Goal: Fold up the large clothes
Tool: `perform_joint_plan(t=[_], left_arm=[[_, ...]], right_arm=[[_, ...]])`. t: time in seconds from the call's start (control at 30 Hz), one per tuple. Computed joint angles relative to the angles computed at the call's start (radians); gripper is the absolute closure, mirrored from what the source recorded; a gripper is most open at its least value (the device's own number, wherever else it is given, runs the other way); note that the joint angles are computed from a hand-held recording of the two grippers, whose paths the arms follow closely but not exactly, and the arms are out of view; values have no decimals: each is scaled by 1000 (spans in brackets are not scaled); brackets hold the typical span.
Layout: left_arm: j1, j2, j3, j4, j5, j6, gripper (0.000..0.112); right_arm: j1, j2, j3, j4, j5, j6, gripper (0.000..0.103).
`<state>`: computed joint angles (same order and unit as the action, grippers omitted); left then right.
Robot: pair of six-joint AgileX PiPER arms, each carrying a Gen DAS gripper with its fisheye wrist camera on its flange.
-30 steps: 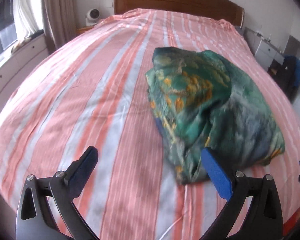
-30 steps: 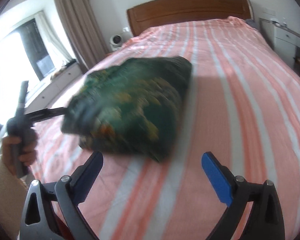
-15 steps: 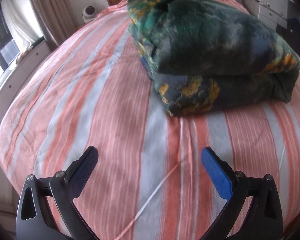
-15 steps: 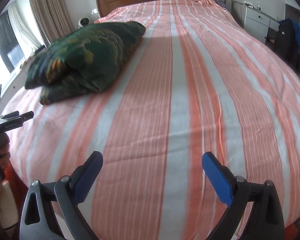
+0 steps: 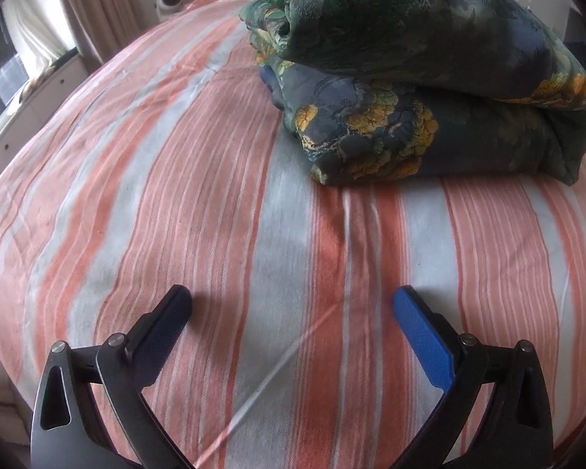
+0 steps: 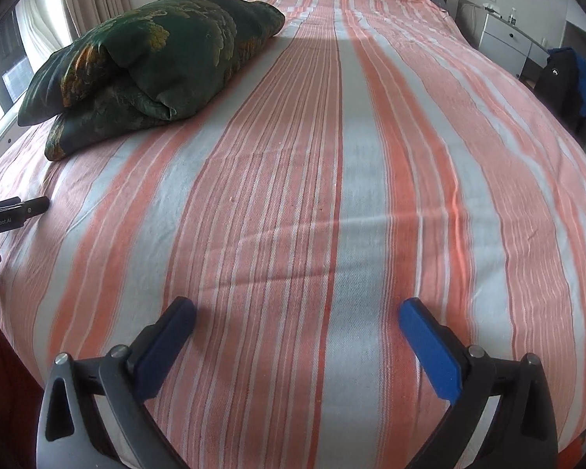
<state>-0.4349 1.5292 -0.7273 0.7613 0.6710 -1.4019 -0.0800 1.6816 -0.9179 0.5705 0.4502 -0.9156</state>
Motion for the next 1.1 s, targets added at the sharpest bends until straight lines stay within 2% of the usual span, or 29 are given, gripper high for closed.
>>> perform_joint_plan(t=[0.2,0.47,0.83,1.1], left_arm=[[-21,6,1,31,17,-58,10],[2,7,-3,3,3,-28,10],[-28,-6,28,71,-6,-72,10],[-29,-2,25,60,-5,-65,10]], right_arm=[[-8,-3,18,60,-13,-62,0],[-23,-3,38,156,-27,-166,0],[1,-8,45,87,-48,-92,0],[7,-25,91,189,-95,-196,0]])
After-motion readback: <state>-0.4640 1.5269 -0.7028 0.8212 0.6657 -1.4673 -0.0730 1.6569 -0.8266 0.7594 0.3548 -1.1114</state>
